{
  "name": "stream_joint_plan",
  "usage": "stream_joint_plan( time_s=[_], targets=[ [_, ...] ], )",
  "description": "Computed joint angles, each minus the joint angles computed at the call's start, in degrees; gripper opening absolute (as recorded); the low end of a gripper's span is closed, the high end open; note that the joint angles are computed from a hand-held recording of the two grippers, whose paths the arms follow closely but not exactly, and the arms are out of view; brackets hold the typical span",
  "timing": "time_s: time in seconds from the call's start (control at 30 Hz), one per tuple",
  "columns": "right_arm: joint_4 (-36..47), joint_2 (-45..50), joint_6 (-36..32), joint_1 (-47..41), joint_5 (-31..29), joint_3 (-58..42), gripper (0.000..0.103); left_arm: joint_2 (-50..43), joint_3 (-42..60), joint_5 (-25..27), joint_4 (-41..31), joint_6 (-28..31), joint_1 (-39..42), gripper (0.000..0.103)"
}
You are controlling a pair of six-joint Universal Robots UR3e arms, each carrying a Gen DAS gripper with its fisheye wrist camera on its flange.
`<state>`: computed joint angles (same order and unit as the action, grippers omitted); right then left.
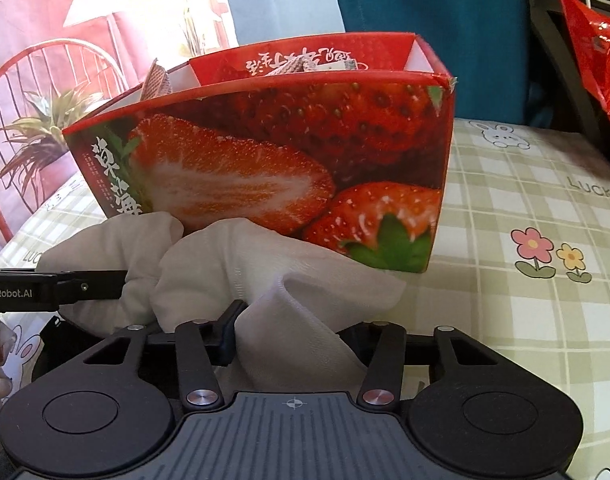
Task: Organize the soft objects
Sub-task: 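Close both grippers on the white bundle and lift it, then carry the white bundle over the red box and lower it inside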
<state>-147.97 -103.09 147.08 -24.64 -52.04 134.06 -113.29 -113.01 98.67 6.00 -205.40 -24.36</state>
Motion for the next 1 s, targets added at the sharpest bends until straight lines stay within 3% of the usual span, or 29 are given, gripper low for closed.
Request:
stream_joint_plan(
  time_s=[0.27,0.47,1.0],
  targets=[
    [2.16,0.26,-2.12,0.13,0.7,-1.12,0.029,-0.78,4.65,3.88,-4.1,2.46,-3.19,0.038],
    [3.64,-1.41,-3.38,0.43,1.6,-1.94,0.014,1.59,5.48,5.5,-6.73,3.51,-4.23,0.032],
    [14.14,-11.9,-6.98,-5.27,9.91,-3.42,0.012,7.67,10.6,13.39,-13.93,6.7,-9.08,0.032]
  ],
)
